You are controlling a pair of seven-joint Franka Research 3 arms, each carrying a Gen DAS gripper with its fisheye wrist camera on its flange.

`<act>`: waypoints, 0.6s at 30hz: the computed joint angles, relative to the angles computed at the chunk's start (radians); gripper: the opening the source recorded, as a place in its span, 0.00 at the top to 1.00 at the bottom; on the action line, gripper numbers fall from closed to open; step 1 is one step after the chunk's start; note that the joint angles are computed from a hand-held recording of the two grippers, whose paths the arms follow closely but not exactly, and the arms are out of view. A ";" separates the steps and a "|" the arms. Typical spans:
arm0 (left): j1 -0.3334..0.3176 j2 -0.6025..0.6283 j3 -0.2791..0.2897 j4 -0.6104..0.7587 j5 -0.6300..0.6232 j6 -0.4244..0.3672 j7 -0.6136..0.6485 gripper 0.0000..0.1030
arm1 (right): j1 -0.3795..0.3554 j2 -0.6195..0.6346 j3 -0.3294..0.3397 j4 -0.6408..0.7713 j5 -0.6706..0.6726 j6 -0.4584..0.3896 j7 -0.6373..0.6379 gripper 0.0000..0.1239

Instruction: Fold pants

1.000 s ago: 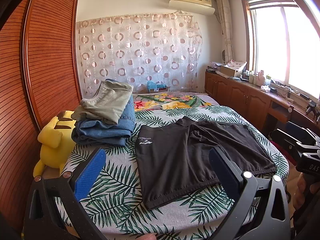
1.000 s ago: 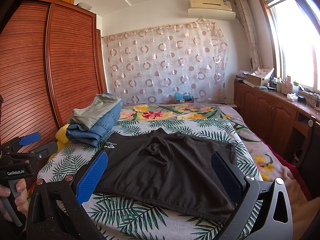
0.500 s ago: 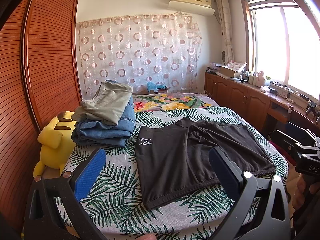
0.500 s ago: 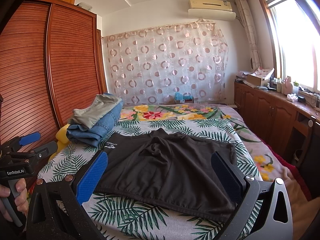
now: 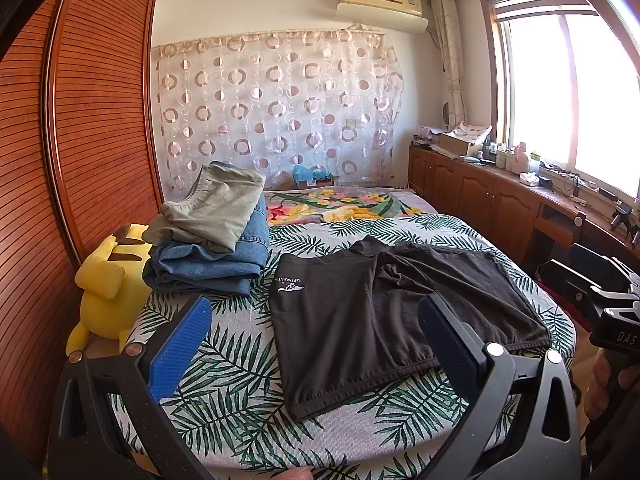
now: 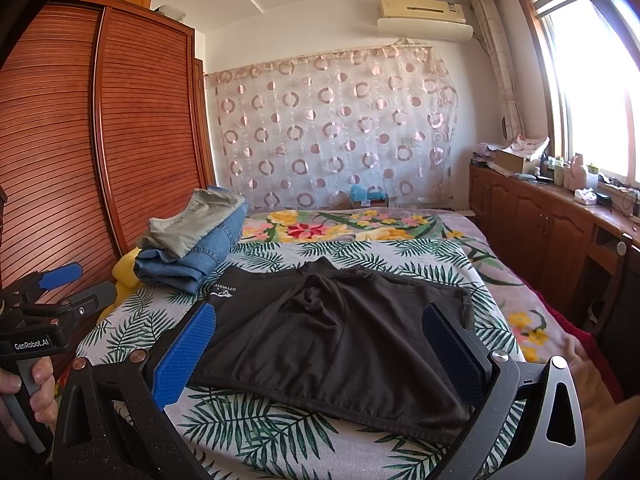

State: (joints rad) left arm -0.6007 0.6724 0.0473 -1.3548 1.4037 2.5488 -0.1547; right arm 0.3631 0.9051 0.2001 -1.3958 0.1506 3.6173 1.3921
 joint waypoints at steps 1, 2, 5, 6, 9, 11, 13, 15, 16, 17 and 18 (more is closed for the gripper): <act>-0.001 -0.002 0.000 -0.002 0.000 -0.001 0.000 0.00 | 0.001 0.000 -0.002 0.000 0.002 0.000 -0.001 0.17; 0.000 -0.003 0.000 -0.003 0.001 0.001 -0.001 0.00 | 0.003 0.001 -0.003 0.002 0.003 -0.001 -0.001 0.17; 0.006 -0.004 -0.006 -0.003 -0.015 0.004 0.015 0.00 | -0.002 -0.002 0.000 -0.004 -0.001 0.001 0.001 0.17; 0.009 -0.004 -0.010 -0.002 -0.026 0.004 0.026 0.00 | -0.001 -0.001 -0.001 -0.002 0.001 -0.001 0.001 0.17; 0.016 0.012 -0.015 0.019 -0.065 0.004 0.065 0.00 | -0.003 0.003 -0.002 0.003 0.001 -0.011 0.002 0.17; 0.021 0.027 -0.014 0.035 -0.093 0.011 0.087 0.00 | -0.005 0.005 -0.003 0.006 0.003 -0.018 0.002 0.17; 0.022 0.047 -0.005 0.045 -0.108 0.025 0.090 0.00 | -0.005 0.007 -0.005 0.011 0.006 -0.029 0.001 0.17; 0.026 0.063 0.000 0.054 -0.130 0.040 0.103 0.00 | -0.002 0.012 -0.012 0.020 0.015 -0.042 -0.004 0.17; 0.027 0.067 0.003 0.056 -0.141 0.046 0.110 0.00 | 0.003 0.015 -0.019 0.028 0.024 -0.051 -0.007 0.17; 0.029 0.072 0.005 0.060 -0.153 0.050 0.118 0.00 | 0.008 0.015 -0.024 0.032 0.033 -0.059 -0.011 0.17; 0.029 0.077 0.009 0.062 -0.164 0.055 0.124 0.00 | 0.007 0.018 -0.024 0.038 0.034 -0.067 -0.014 0.17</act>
State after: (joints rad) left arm -0.5715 0.7499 0.0561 -1.2925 1.2397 2.6035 -0.0312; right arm 0.3698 0.9232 0.1764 -1.3575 0.1848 3.5505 1.3786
